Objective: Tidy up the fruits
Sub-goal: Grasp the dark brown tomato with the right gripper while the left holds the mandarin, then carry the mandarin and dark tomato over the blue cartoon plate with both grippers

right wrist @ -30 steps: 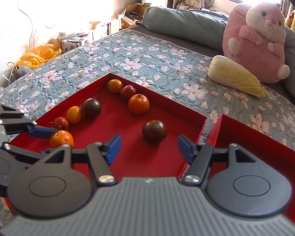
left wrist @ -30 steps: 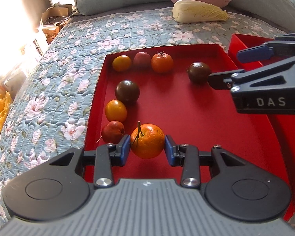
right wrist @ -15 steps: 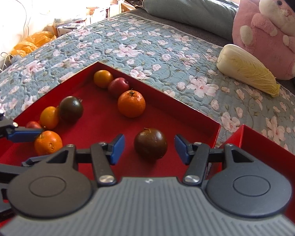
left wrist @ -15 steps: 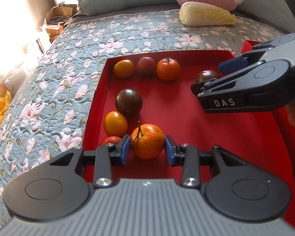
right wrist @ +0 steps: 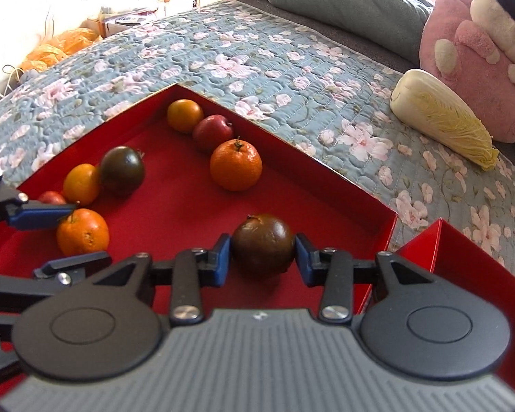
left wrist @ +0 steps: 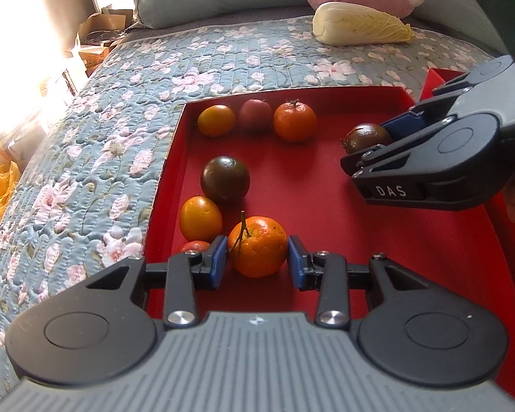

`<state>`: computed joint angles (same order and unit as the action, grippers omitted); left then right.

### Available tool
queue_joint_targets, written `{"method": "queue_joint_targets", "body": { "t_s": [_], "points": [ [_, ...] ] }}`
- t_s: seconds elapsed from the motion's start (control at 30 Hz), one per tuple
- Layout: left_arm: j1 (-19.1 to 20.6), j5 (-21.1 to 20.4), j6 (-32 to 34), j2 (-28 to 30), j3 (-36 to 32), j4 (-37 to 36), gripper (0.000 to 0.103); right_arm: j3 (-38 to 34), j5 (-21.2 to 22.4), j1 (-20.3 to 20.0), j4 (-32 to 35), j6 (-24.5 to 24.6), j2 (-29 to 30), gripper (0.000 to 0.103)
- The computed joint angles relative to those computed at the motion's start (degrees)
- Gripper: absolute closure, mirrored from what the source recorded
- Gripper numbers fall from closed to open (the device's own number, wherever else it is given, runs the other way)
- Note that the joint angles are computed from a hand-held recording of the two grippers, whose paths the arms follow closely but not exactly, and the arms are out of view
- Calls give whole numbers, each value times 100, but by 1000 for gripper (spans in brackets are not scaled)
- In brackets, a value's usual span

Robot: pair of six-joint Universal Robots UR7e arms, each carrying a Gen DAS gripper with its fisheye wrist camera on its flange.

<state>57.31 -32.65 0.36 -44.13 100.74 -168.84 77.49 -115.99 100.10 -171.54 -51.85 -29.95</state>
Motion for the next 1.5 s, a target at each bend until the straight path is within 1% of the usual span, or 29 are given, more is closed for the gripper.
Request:
{"method": "queue_joint_targets", "body": {
  "t_s": [0.23,0.4,0.47,0.6,0.77,0.9,1.07,1.17,1.3,1.5],
  "points": [
    [-9,21,102,12,17,-44,60,658,154,10,-2,286,-517,60],
    [-45,85,302,23,105,-167,60,1139,31,71,-175,438,-837,60],
    [-47,80,265,3,122,-144,60,1339,7,101,-213,552,-975,60],
    [-60,78,136,-39,131,-21,60,1643,-4,185,-333,583,-1188,60],
    [-118,86,236,-47,147,-210,60,2066,62,266,-468,755,-1543,60],
    [-191,102,196,-60,148,-239,60,2358,89,316,-603,843,-1782,60],
    [-302,140,186,-94,208,-265,60,2601,127,364,-793,901,-1974,60],
    [-364,184,73,-142,259,-227,60,2727,175,380,-896,916,-2058,60],
    [-459,254,-217,-224,311,-99,60,2788,198,366,-932,880,-2088,60],
    [-638,309,-230,-235,409,-122,60,2833,309,328,-921,857,-2165,60]
  ]
}}
